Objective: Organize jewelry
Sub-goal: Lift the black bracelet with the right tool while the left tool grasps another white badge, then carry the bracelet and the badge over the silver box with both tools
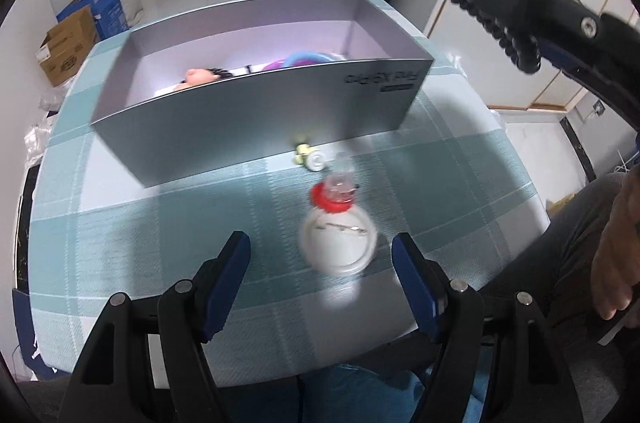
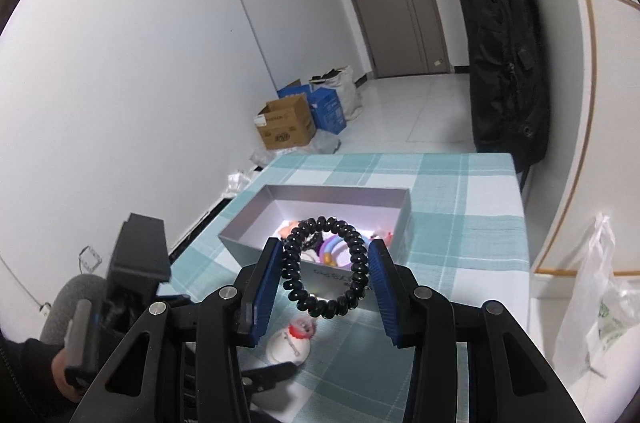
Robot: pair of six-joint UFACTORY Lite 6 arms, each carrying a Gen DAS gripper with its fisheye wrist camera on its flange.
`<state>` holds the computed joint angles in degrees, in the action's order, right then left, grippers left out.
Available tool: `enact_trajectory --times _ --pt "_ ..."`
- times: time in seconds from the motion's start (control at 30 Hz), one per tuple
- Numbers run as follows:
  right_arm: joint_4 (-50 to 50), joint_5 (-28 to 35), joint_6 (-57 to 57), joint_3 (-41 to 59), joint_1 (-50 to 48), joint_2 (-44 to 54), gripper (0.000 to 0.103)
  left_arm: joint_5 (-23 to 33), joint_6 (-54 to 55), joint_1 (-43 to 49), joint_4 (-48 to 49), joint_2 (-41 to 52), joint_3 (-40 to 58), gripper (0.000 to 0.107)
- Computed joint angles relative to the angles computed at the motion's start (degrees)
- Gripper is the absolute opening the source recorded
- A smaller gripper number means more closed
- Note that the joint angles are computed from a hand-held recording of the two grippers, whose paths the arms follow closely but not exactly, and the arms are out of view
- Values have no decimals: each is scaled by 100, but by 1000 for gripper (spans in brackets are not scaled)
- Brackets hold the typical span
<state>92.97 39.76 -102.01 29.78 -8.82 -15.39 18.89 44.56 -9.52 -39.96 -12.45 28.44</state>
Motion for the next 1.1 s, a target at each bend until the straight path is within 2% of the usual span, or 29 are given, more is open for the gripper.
enact_trajectory --times 0.1,0.27,0.33,0.4,0.5,0.6,0.73,0.87,1.1 --pt "-51 148 55 -1 -200 -31 43 -235 -926 -273 875 -13 9 69" --pt "-132 367 125 47 -482 -7 43 -313 -1682 -526 1658 -220 -118 68" --pt "-155 432 151 50 -554 -30 43 -375 -1868 -641 1897 -330 -196 60" --pt "-151 456 177 59 -561 -35 43 -343 -1698 -655 1780 -412 -223 42" --pt "-129 464 154 27 -571 -69 43 -356 -1845 -754 1960 -559 -314 38" --pt "-166 475 212 21 -601 -88 43 -256 -1186 -645 1400 -518 -285 37" --pt "-186 494 277 53 -664 -56 43 -220 -1176 -721 1403 -630 -326 37" --pt "-212 471 357 56 -689 -55 43 -19 -617 -634 877 -844 -332 37" --pt "-204 447 456 108 -690 39 43 553 931 -72 -685 -1114 -253 37"
